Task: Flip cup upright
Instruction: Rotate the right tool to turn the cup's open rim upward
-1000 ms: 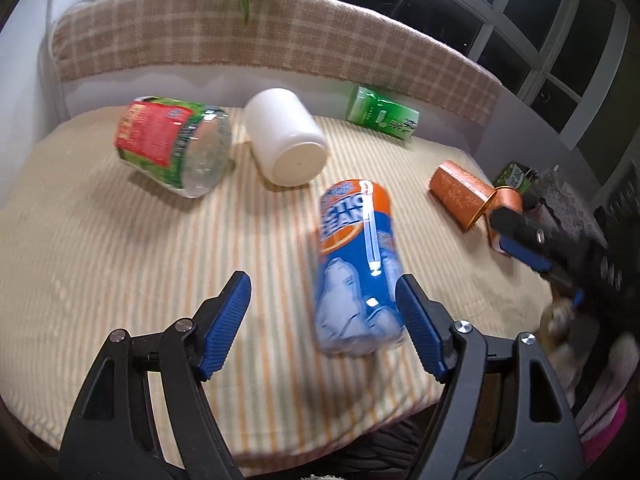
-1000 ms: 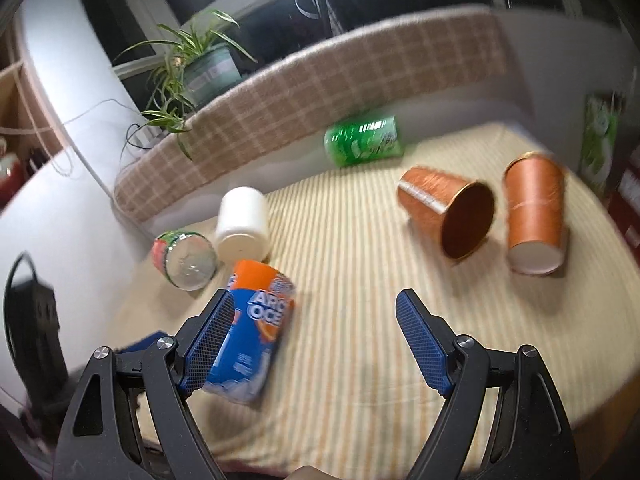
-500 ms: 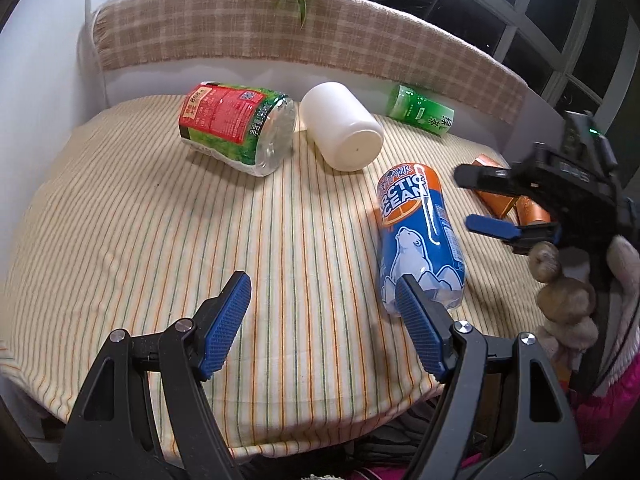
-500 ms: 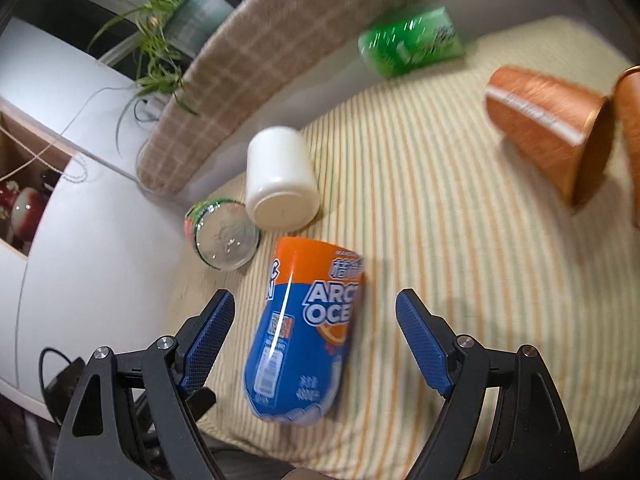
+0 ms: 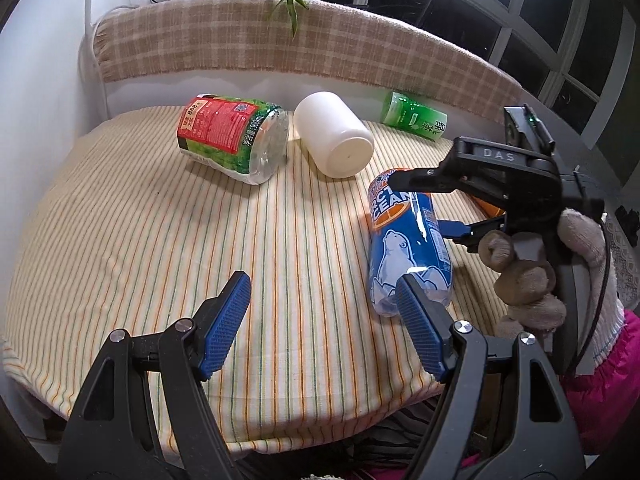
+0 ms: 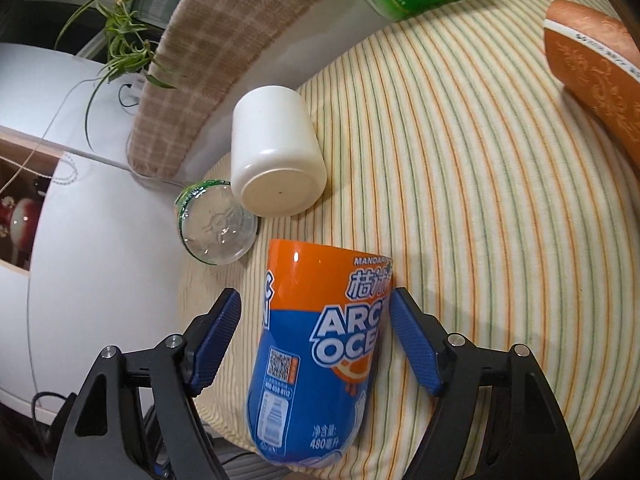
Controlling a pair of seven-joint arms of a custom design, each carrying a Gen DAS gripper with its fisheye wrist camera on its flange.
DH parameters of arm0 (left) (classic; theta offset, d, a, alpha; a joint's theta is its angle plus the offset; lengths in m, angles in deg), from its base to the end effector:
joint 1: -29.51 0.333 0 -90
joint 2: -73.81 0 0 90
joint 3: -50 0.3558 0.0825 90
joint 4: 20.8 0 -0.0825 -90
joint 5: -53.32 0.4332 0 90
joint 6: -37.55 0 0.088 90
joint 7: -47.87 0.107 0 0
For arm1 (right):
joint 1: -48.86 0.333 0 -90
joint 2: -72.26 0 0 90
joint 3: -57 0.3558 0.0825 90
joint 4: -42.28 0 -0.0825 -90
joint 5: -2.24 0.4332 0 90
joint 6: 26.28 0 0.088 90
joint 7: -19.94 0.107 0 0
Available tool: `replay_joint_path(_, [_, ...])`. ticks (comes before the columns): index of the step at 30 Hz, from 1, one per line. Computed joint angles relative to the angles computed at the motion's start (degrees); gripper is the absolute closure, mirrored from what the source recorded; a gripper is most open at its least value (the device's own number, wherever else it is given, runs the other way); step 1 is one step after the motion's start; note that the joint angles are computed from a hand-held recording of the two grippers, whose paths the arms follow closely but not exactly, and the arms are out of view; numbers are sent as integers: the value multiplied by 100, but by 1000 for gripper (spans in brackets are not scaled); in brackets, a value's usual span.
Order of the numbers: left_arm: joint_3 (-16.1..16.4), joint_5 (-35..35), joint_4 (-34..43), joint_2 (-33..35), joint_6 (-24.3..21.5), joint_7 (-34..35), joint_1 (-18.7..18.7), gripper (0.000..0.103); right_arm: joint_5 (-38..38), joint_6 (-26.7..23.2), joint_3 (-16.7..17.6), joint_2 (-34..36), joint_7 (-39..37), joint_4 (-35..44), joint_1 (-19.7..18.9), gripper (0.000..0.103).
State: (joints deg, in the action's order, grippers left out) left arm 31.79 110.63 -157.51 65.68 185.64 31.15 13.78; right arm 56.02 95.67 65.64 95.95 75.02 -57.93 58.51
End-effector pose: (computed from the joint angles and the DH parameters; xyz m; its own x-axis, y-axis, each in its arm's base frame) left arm 0.4348 -0.3131 0.4087 0.3845 -0.9039 0.1875 -0.6404 -0.4075 -0.6510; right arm 0.6746 0.2492 0.3627 0.3379 -0.6137 -0.7136 -0.9390 -0.2716 -0.2111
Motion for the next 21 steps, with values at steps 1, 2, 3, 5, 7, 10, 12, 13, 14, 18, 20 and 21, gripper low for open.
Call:
replay_joint_path(1, [-5,8,1,-7,-19,-9,-2,26,-32,-19,0,23,11,34,10,29])
replay_joint_path(2, [-8,20,1,-13,-30,-22,-2,26,-49,-36,4,41,4,58,13,31])
replay_joint_path(3, [-6,25,8,-11,-29,-26,-1,26,-75,-45,7,62,-1,85,22,33])
replay_joint_path(5, [-4,40,0,-16,-9,-62,3,26,-114,-62,7,75,-26,95,22,37])
replay_joint_path(7, [3,41,0,-2,12,-73,8,26,-191,-37,-1,81,-17,105,50,38])
replay_joint_path(10, [18,34,-29,-12,69,-91,20,26,-231,-61,14,128,13,156,59,38])
replay_joint_path(12, [12,36,-39,-23,61,-111,25,26,-255,-64,22,154,16,186,68,38])
replay_joint_path(13, [10,38,-46,-34,61,-120,27,26,-271,-73,25,166,18,199,70,38])
replay_joint_path(14, [8,46,-54,-40,65,-130,31,26,-280,-96,31,181,20,217,69,38])
replay_joint_path(18, [0,43,-81,-66,63,-154,39,26,-280,-134,66,257,29,293,82,39])
replay_joint_path(20, [-1,28,-99,-80,62,-166,44,26,-265,-90,81,244,-23,276,91,40])
replay_joint_path(21, [-1,21,-107,-88,64,-171,48,26,-251,-86,85,237,-53,266,85,40])
